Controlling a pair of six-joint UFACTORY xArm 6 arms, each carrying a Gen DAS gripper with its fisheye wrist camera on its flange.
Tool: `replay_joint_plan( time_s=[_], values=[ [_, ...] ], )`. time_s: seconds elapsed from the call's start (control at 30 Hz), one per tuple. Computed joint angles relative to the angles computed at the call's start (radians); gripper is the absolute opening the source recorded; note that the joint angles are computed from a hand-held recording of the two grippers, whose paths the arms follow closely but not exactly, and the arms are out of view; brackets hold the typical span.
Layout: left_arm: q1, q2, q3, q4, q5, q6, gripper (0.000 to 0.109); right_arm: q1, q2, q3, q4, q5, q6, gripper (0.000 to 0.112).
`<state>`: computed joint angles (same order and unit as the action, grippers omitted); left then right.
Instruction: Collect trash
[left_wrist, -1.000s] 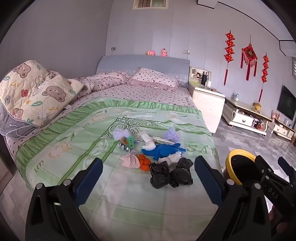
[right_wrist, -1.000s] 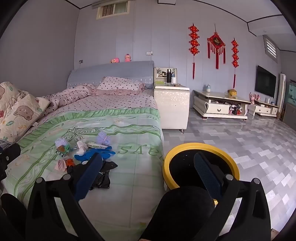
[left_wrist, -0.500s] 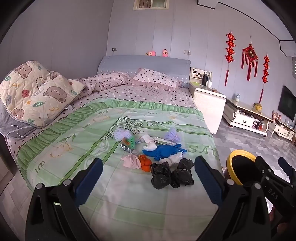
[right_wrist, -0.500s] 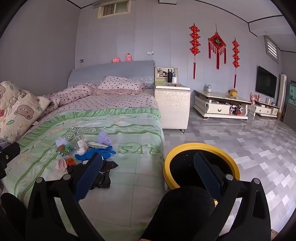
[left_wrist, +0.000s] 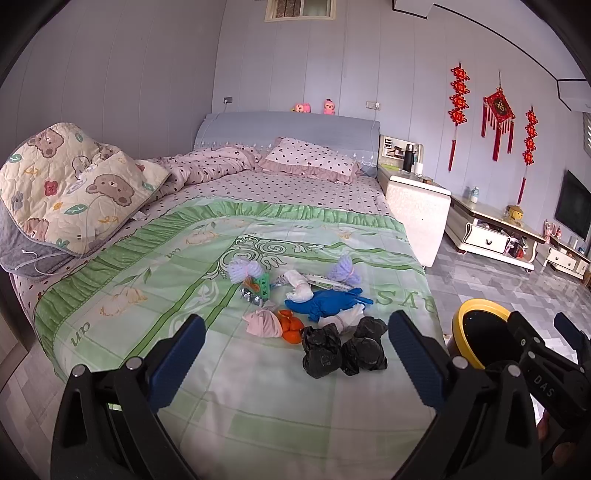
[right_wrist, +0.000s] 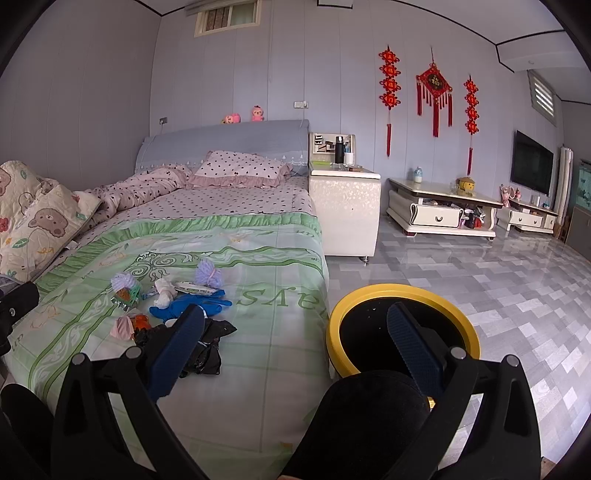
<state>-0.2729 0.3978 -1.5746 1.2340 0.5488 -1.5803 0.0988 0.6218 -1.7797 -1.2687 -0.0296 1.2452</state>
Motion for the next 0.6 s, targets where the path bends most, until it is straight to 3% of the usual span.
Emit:
replay_joint_plan(
  time_s=[0.6],
  values=[
    [-0.001, 0.000, 0.000, 0.000, 0.003, 0.000, 0.096, 0.006, 0.021, -0.019, -0.026, 0.006, 0.026, 0.095]
  ],
)
